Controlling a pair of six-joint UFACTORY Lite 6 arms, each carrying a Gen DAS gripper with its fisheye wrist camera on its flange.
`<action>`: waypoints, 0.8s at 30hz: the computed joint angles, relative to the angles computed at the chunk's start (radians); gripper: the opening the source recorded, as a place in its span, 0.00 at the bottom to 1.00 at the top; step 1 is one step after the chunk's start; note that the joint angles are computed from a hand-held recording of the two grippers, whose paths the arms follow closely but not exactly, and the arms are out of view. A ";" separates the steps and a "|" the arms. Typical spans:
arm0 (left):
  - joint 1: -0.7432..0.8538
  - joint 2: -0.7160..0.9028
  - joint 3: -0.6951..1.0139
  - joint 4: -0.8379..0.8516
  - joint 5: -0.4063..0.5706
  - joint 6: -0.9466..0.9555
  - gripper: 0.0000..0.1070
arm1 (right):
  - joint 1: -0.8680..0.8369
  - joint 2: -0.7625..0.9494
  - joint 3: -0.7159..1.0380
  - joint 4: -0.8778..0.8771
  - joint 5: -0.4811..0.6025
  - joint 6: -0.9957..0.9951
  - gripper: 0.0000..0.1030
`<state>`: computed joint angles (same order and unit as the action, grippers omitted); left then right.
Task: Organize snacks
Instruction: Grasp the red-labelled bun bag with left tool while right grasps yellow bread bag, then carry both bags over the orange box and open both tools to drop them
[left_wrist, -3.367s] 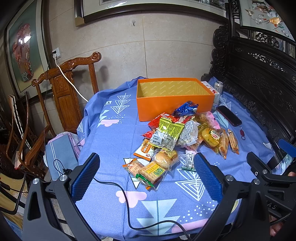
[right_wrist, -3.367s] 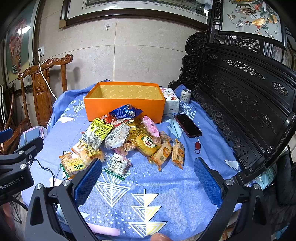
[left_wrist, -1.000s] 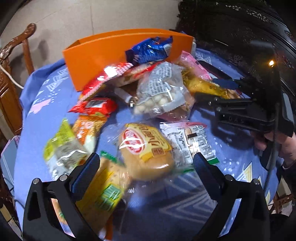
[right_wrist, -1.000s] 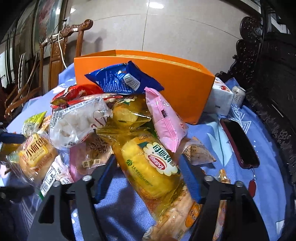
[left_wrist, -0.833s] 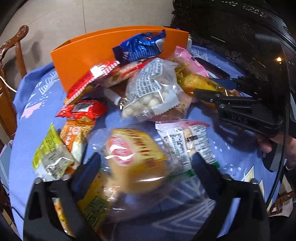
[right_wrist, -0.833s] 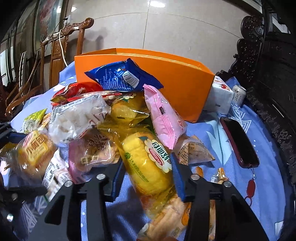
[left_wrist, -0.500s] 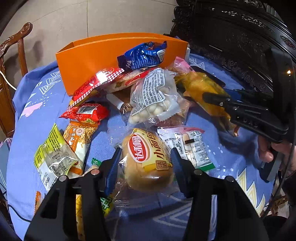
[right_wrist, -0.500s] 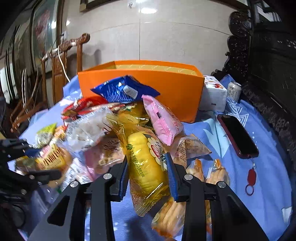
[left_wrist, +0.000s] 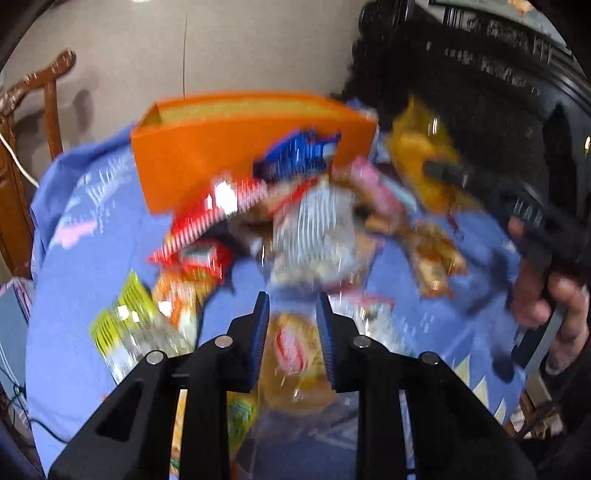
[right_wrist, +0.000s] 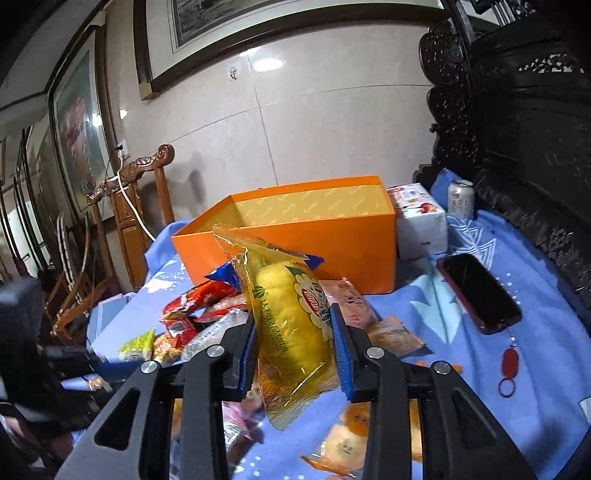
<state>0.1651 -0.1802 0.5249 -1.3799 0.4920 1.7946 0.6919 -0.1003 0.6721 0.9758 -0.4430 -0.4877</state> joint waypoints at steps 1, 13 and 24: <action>0.002 0.009 -0.014 0.003 -0.010 0.004 0.24 | 0.009 0.003 0.001 0.008 -0.004 -0.008 0.35; -0.106 0.086 -0.055 -0.110 -0.125 0.090 0.51 | 0.069 0.007 -0.002 0.150 -0.035 -0.114 0.35; 0.026 -0.027 -0.002 0.052 0.012 -0.069 0.44 | 0.063 -0.031 0.012 0.189 -0.051 -0.163 0.35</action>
<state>0.1907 -0.2071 0.5227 -1.3281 0.5044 1.7253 0.7550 -0.1312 0.6841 1.1645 -0.4944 -0.6505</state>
